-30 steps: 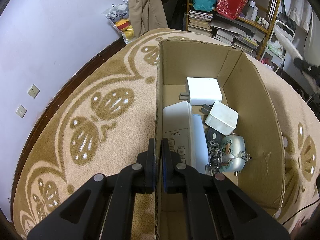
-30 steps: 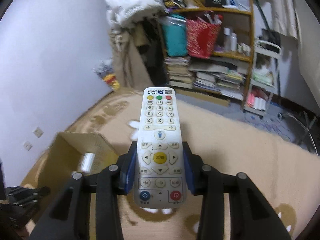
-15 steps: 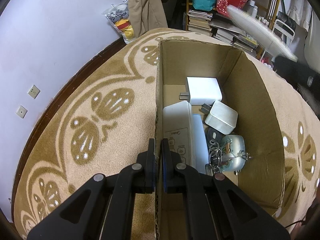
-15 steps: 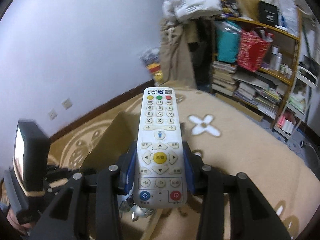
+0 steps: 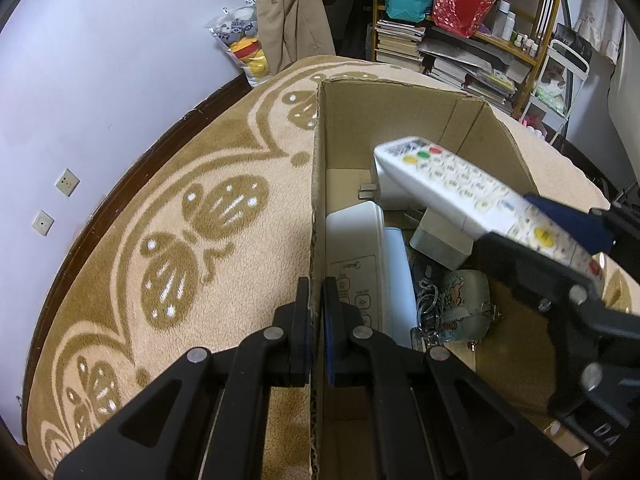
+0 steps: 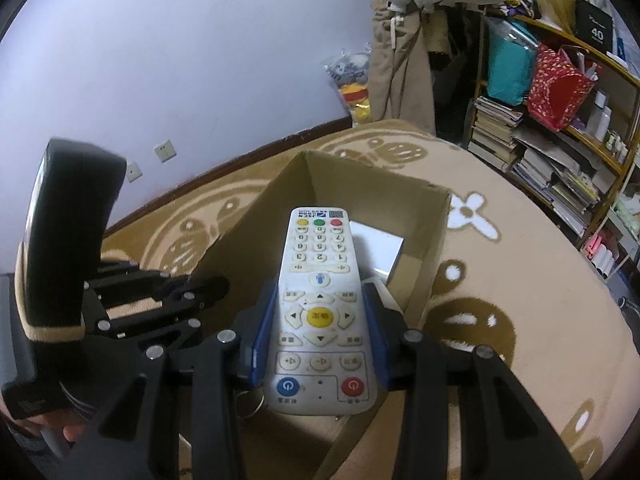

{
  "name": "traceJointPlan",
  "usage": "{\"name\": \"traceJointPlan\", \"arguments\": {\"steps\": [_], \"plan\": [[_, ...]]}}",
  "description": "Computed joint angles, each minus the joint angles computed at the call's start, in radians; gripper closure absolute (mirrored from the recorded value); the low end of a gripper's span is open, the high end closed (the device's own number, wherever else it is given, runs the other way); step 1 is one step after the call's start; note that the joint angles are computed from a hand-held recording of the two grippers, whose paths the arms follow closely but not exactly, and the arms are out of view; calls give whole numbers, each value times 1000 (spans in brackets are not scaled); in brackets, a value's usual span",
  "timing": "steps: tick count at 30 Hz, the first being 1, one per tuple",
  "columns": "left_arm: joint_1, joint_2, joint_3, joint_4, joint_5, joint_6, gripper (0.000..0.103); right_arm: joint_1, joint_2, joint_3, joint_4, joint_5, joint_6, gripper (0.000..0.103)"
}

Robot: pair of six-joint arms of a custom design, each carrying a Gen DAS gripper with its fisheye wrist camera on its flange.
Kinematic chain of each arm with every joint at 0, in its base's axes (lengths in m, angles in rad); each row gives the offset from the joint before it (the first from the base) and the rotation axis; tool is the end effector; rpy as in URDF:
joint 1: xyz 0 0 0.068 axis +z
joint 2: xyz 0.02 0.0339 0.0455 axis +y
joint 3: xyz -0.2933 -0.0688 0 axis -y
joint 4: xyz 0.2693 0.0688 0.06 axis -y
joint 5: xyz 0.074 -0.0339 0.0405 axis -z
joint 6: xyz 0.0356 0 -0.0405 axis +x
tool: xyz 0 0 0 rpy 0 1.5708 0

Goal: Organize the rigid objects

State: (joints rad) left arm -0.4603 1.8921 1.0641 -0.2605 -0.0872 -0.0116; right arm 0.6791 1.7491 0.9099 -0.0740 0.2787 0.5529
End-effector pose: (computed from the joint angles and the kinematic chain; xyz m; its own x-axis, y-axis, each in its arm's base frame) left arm 0.3505 -0.1703 0.1370 -0.7984 0.3830 -0.4647 0.3971 0.9150 0.0718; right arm 0.2884 0.2202 0.1562 -0.7725 0.0253 -0.6345 -0.0791 0.9876 0.1357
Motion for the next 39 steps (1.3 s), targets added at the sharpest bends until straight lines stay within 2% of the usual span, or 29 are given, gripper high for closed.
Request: {"name": "traceJointPlan", "arguments": {"steps": [16, 22, 25, 29, 31, 33, 35, 39], "plan": [[-1, 0, 2, -2, -2, -2, 98, -11, 2, -14, 12, -30, 19, 58], [0, -12, -6, 10, 4, -3, 98, -29, -59, -60, 54, -33, 47, 57], [-2, -12, -6, 13, -4, -4, 98, -44, -87, -75, 48, -35, 64, 50], [-4, -28, -18, 27, -3, 4, 98, -44, -134, -97, 26, -18, 84, 33], [-5, -46, -28, 36, -4, 12, 98, -28, -155, -95, -9, 18, 87, 27], [-3, -65, -33, 34, 5, 10, 98, -14, -176, -93, -49, 58, 100, 15], [-1, -88, -37, 29, 10, 8, 97, -4, -207, -98, -87, 93, 124, 7], [-9, -159, -58, 27, 23, 7, 90, 19, -272, -103, -174, 166, 168, 0]]}}
